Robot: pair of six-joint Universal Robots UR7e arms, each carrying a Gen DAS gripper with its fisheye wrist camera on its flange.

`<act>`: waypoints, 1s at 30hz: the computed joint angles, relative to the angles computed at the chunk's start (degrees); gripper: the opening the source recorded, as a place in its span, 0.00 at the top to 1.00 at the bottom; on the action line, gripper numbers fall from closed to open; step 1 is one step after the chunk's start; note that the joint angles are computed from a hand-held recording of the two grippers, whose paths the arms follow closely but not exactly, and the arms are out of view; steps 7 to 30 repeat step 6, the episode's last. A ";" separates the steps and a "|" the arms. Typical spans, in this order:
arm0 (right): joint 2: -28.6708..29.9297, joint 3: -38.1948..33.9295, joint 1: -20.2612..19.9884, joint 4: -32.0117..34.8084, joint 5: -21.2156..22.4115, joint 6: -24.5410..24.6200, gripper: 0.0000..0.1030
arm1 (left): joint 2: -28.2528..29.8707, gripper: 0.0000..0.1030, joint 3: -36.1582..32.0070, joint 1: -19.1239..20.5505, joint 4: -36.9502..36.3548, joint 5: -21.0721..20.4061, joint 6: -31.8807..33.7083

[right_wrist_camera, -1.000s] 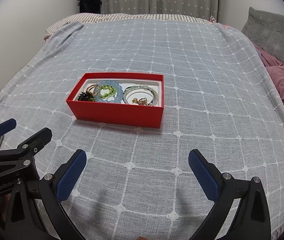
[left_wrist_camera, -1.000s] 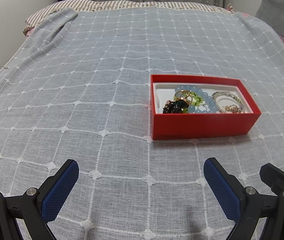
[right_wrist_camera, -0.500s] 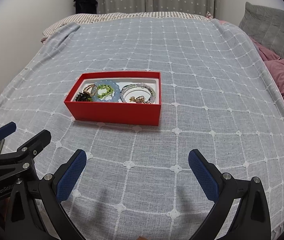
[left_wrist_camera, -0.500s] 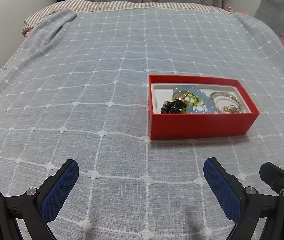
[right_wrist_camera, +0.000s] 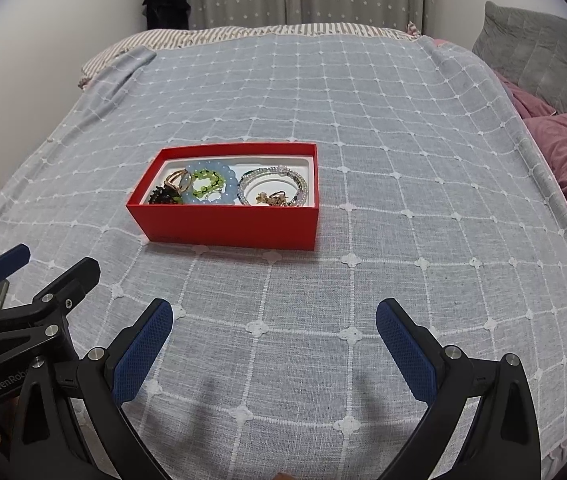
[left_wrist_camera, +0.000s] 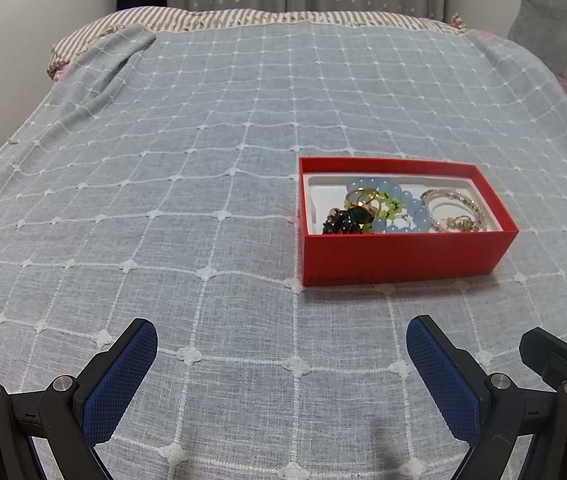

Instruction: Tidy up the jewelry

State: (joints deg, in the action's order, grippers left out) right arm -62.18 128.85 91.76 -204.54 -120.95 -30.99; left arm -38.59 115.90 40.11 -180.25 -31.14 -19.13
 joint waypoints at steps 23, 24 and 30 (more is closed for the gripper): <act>-0.17 -0.02 -0.12 0.32 0.18 0.33 0.00 | 0.15 0.01 -0.06 0.01 -0.41 0.19 0.13; -0.17 -0.02 -0.12 0.32 0.18 0.33 0.00 | 0.15 0.01 -0.06 0.01 -0.41 0.19 0.13; -0.17 -0.02 -0.12 0.32 0.18 0.33 0.00 | 0.15 0.01 -0.06 0.01 -0.41 0.19 0.13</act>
